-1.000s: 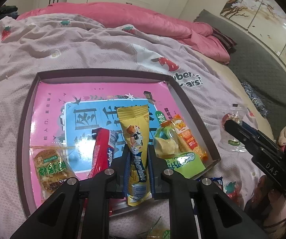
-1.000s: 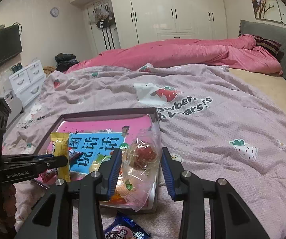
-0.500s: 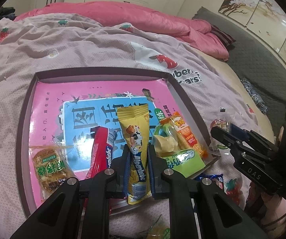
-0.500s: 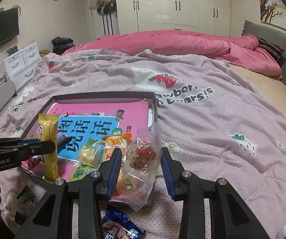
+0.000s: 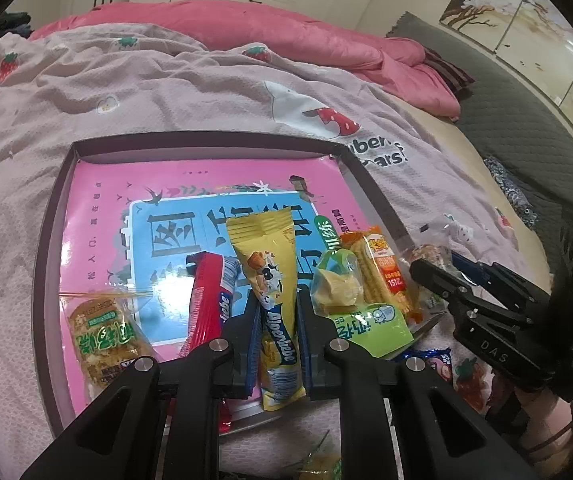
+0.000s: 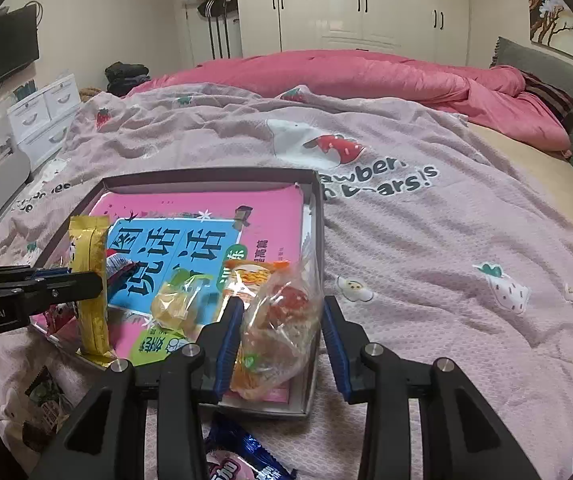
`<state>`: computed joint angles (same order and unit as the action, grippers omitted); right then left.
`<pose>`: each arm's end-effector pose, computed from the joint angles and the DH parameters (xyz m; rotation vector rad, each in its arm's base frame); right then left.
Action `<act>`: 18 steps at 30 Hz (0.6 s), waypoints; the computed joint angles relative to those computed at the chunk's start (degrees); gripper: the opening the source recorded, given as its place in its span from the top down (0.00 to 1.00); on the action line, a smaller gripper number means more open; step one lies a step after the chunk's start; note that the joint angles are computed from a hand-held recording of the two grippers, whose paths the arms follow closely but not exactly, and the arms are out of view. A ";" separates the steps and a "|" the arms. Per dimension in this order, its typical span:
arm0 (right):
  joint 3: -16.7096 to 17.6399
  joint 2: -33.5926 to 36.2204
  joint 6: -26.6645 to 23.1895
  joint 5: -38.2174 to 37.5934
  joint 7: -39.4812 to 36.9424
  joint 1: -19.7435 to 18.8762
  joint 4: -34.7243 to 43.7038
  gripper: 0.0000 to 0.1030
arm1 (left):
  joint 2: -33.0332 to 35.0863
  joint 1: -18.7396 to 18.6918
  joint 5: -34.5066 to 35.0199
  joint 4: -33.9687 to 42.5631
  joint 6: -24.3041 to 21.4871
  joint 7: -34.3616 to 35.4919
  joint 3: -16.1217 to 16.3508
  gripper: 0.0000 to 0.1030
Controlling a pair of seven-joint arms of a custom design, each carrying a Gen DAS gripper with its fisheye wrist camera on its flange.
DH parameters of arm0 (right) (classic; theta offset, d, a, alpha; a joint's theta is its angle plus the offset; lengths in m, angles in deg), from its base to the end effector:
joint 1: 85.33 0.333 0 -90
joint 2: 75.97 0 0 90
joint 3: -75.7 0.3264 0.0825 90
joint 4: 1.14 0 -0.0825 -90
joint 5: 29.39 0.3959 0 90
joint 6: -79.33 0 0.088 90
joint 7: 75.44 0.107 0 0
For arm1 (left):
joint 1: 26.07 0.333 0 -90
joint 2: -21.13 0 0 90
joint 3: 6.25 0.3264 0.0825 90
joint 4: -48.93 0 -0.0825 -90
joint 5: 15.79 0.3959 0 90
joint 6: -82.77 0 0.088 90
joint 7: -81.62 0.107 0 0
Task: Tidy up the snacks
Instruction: 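Lower the wafer bar into the tray and open the left gripper while the right releases the candy bag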
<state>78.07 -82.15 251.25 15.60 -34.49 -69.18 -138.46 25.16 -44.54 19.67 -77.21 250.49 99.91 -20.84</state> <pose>0.5110 0.1177 0.4288 -2.0655 1.3106 -0.5020 0.4740 -0.3500 0.4223 -2.0653 1.8340 -0.9604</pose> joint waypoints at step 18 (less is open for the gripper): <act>-0.35 0.59 -4.45 7.51 -5.16 -0.02 1.77 0.60 | -0.20 0.19 -1.34 -0.14 -0.63 0.53 -0.10 0.83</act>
<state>77.72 -81.56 246.80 23.12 -39.66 -69.21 -136.68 24.96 -44.35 18.34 -77.35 249.86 100.43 -20.95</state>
